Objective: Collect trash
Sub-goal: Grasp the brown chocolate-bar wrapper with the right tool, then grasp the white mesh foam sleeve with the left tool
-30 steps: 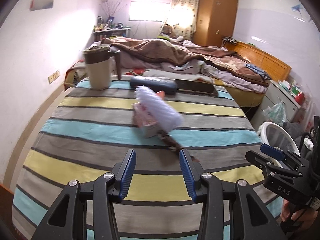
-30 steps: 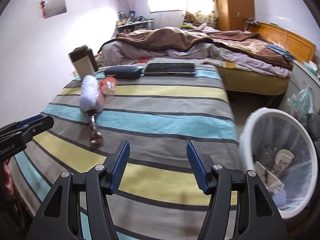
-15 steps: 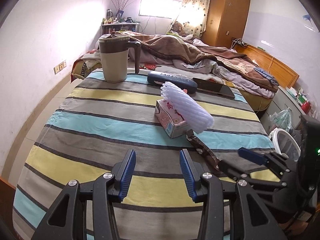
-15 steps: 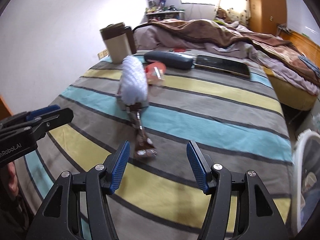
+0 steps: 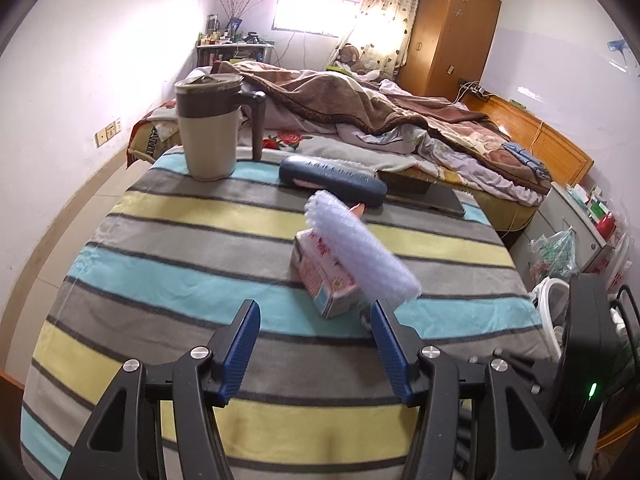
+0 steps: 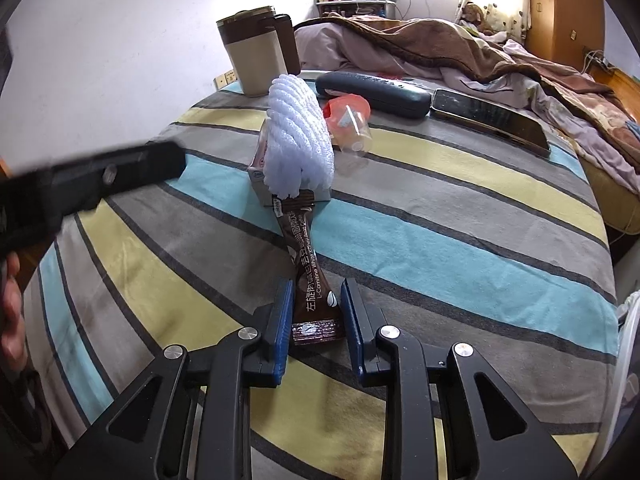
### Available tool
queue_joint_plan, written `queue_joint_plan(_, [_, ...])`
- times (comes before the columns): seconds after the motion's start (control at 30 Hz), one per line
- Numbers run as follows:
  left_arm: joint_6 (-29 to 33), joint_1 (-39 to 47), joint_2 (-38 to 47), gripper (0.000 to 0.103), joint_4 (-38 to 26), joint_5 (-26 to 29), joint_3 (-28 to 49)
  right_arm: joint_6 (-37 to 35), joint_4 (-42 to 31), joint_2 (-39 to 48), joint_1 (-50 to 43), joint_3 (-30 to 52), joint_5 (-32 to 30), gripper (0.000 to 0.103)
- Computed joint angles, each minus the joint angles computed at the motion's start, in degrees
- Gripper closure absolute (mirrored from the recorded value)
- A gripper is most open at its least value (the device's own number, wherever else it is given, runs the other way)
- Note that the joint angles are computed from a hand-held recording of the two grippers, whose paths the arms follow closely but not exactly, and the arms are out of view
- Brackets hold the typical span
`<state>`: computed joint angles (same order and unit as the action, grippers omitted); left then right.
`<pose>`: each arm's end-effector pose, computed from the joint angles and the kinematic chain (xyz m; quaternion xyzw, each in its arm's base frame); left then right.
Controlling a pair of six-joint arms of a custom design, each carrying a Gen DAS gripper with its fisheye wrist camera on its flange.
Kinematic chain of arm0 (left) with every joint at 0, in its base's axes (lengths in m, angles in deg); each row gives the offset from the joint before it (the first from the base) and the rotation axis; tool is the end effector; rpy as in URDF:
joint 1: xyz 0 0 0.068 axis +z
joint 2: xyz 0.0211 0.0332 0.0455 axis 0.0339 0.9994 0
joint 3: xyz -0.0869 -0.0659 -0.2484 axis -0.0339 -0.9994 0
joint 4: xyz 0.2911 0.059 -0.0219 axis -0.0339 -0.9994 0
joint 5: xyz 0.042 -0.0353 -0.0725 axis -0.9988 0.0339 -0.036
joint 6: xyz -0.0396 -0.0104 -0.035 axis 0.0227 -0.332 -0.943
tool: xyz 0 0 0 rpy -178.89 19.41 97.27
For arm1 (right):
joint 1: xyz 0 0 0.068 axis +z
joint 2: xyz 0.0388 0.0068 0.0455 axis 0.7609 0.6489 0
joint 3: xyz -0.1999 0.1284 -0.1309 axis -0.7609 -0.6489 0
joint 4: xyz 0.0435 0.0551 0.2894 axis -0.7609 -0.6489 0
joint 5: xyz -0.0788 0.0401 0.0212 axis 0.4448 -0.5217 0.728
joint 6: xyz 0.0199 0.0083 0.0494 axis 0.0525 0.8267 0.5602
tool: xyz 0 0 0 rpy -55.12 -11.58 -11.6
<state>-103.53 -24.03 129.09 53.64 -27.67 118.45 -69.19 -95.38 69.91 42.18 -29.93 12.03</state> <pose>0.2161 -0.0994 0.1839 -0.0032 0.9216 -0.0969 0.3757 0.1627 -0.0068 0.1552 -0.1718 0.9287 0.1203 0.3059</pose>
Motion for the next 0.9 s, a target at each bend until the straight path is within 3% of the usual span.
queue_joint_plan(0.1, [-0.44, -0.21, 2.60, 0.040, 1.45, 0.67, 2.08, -1.26, -1.37, -0.88, -1.94, -0.01, -0.18, 0.077])
queue_joint_plan(0.27, [-1.73, -0.34, 9.25, 0.039, 3.60, 2.01, 6.30, -1.85, -1.77, -0.44, -6.44, 0.29, -0.83, 0.077])
queue_joint_plan(0.53, [-2.06, -2.06, 18.08, 0.040, 5.45, -3.31, 11.50, -1.98, 0.77, 0.91, -11.64, 0.48, -1.56, 0.077])
queue_joint_plan(0.9, [-2.62, -0.40, 26.79, 0.041, 5.31, -3.80, 16.18, -1.15, 3.89, 4.06, -13.93, 0.90, -3.14, 0.077])
